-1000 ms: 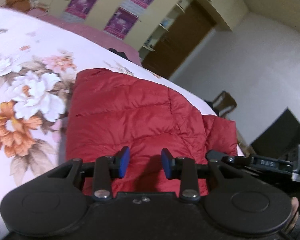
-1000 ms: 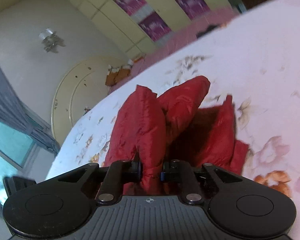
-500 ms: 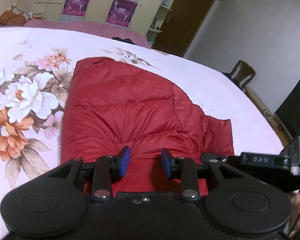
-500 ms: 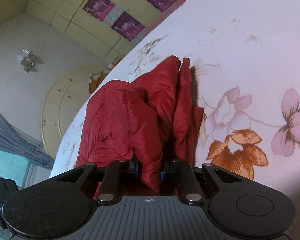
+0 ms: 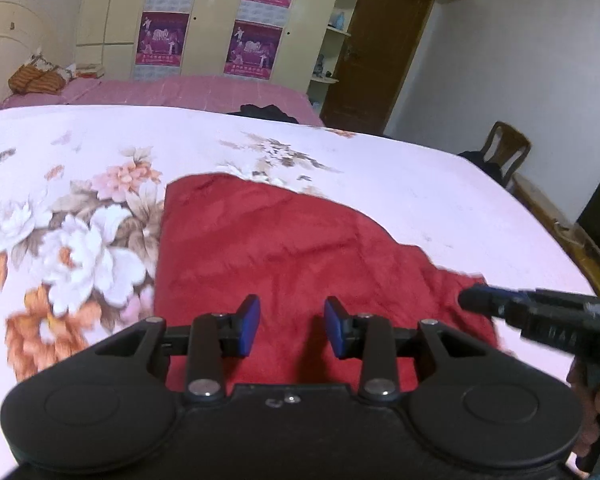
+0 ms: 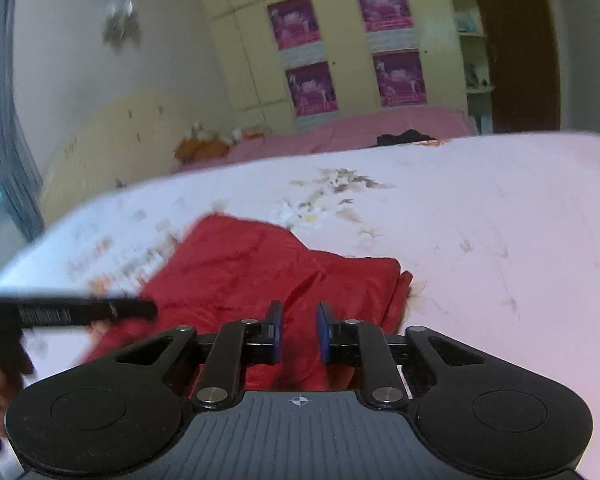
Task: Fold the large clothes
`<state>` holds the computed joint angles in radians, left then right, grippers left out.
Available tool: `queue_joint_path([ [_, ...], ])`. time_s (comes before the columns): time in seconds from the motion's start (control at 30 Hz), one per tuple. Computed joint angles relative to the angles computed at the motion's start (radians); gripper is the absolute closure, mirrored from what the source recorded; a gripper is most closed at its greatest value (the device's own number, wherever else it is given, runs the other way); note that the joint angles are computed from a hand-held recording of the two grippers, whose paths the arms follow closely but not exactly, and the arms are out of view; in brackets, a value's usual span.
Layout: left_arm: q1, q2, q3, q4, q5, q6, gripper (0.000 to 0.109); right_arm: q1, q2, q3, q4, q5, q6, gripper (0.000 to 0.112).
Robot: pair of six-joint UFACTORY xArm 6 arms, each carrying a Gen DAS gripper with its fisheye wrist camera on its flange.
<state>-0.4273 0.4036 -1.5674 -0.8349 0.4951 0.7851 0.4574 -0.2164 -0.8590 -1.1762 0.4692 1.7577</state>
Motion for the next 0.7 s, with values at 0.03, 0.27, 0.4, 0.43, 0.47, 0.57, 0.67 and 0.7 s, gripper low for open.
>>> queue_joint_path([
  [0.03,0.004,0.037,-0.048,0.031,0.019,-0.026,0.074,-0.012,0.017,-0.002,0.01,-0.002,-0.012,0.096],
  [0.27,0.032,0.219,-0.281,0.098,0.167,-0.146,0.074,-0.083,0.106,0.02,0.146,-0.064,-0.066,0.096],
  [0.4,0.031,0.218,-0.267,0.104,0.166,-0.147,0.074,-0.093,0.102,0.036,0.154,-0.07,-0.016,0.096],
  [0.43,0.032,0.213,-0.265,0.105,0.17,-0.145,0.074,-0.088,0.099,0.032,0.191,-0.059,-0.054,0.096],
  [0.47,0.035,0.204,-0.259,0.105,0.179,-0.14,0.074,-0.084,0.09,0.027,0.244,-0.045,-0.102,0.096],
  [0.57,0.058,0.121,-0.177,0.04,0.2,-0.045,0.074,-0.05,0.003,0.04,0.206,0.012,-0.027,0.096],
  [0.67,0.096,-0.01,-0.024,-0.073,0.23,0.099,0.074,0.022,-0.103,0.073,0.164,0.053,0.024,0.096],
  [0.7,0.112,-0.058,0.034,-0.106,0.246,0.147,0.074,0.057,-0.126,0.076,0.165,0.072,0.019,0.096],
])
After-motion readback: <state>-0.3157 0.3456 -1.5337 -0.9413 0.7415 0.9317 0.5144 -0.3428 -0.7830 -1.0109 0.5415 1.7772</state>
